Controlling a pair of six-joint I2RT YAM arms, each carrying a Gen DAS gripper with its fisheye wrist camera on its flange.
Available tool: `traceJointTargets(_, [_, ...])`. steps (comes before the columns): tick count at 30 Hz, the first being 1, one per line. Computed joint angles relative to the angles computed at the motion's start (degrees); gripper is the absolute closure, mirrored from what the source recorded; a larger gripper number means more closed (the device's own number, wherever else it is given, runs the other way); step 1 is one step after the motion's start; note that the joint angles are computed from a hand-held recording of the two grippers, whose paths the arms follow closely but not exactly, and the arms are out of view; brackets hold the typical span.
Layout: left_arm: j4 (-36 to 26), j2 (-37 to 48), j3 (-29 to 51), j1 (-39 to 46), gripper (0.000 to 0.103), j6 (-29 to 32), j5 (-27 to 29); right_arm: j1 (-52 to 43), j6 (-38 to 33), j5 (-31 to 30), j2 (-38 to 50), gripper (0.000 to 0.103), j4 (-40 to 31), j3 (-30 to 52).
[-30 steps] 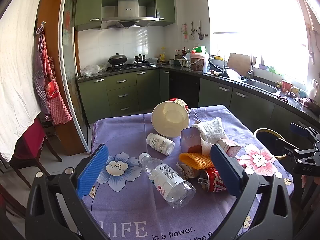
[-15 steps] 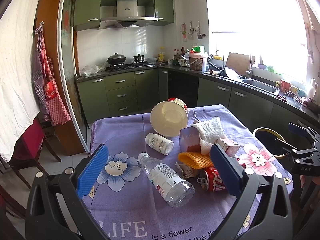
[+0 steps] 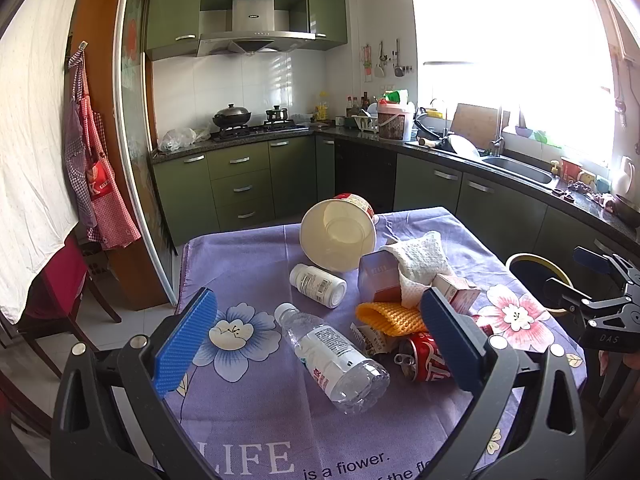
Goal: Collect trash
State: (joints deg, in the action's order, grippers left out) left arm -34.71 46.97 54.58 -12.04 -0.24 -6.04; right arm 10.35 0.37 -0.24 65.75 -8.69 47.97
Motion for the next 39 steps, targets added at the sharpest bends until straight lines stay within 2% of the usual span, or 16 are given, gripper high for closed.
traceJointTargets(33, [0.3,-0.5,-1.3,0.2,0.006,0.3,0.5,0.2,0.1,0.1,0.4,0.004,0.0,-0.1])
traceJointTargets(39, [1.1,1.6,-0.9,0.6,0.006,1.0,1.4,-0.1,0.1,-0.2,1.0,0.004,0.6,-0.5])
